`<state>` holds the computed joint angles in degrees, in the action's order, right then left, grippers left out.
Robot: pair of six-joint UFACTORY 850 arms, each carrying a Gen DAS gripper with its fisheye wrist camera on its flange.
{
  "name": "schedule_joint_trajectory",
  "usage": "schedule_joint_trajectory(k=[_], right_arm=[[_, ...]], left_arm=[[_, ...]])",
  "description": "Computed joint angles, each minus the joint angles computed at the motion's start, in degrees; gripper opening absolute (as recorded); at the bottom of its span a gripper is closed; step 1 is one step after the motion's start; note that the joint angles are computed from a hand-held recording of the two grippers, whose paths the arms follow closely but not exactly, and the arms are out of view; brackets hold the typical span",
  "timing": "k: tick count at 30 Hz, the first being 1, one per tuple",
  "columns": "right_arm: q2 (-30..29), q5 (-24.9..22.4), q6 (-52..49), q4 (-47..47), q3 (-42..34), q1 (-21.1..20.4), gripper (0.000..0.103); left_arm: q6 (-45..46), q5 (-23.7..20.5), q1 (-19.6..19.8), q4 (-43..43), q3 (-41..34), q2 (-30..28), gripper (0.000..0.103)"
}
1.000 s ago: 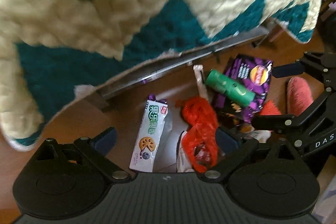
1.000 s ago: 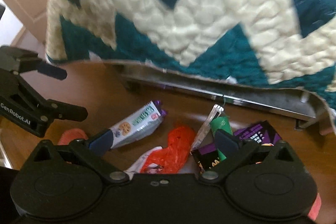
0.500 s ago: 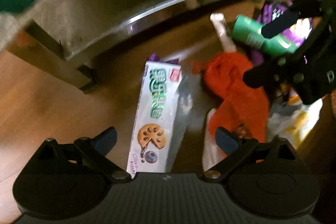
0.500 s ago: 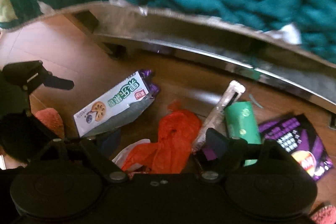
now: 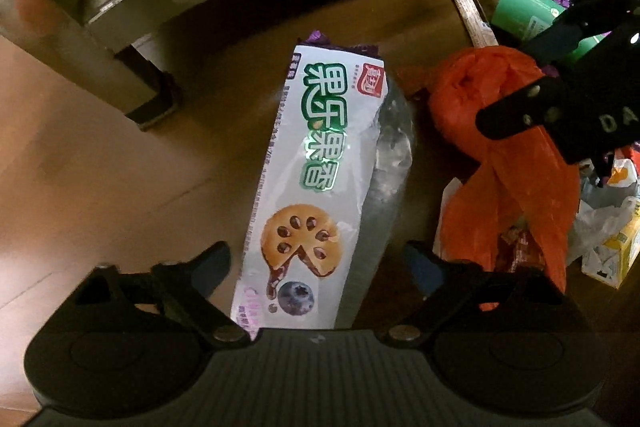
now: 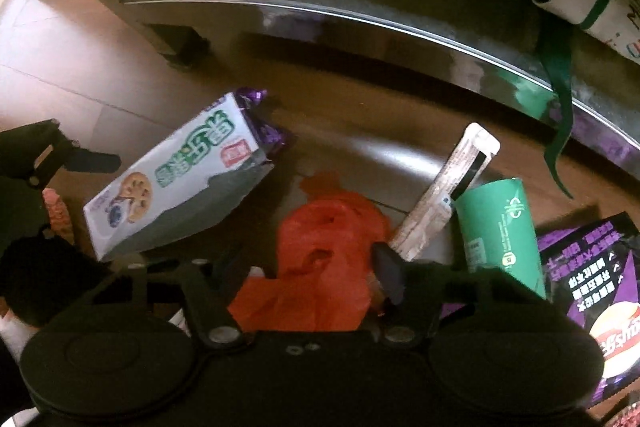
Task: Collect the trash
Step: 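Grasp the cookie packet with the left tool while the right tool grasps the red bag, then carry the cookie packet and red bag up to the teal bin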
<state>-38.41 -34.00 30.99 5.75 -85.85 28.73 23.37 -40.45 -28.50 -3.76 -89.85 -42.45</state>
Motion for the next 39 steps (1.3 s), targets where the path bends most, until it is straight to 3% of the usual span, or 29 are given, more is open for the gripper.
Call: schedule_joint_trajectory(k=[3, 6, 9, 15, 24, 39], right_arm=[[-0.4, -0.9, 2.2, -1.9, -0.4, 0.1, 0.044], [-0.5, -1.3, 2.2, -2.2, -0.5, 0.1, 0.028], [-0.4, -2.3, 2.3, -3.0, -0.7, 0.3, 0.021], [2.6, -2.7, 8.1, -5.7, 0.8, 1.3, 0.013], [12.2, -4.8, 17.8, -11.7, 2.9, 3.5, 0.01], [25.9, -15.2, 30.7, -26.8, -3.7, 10.3, 0.01]], left_arm=[[-0.9, -1.1, 0.1, 0.6, -1.0, -0.9, 0.061], [-0.6, -2.3, 0.2, 0.1, -1.6, -1.0, 0.05], [-1.2, -3.1, 0.2, 0.9, -1.7, -0.7, 0.043], [-0.9, -3.0, 0.8, -0.4, -0.3, 2.8, 0.039], [4.9, -7.6, 2.2, -5.7, -0.6, 10.7, 0.04], [-0.5, -10.3, 0.9, -4.3, -7.1, 24.5, 0.04]])
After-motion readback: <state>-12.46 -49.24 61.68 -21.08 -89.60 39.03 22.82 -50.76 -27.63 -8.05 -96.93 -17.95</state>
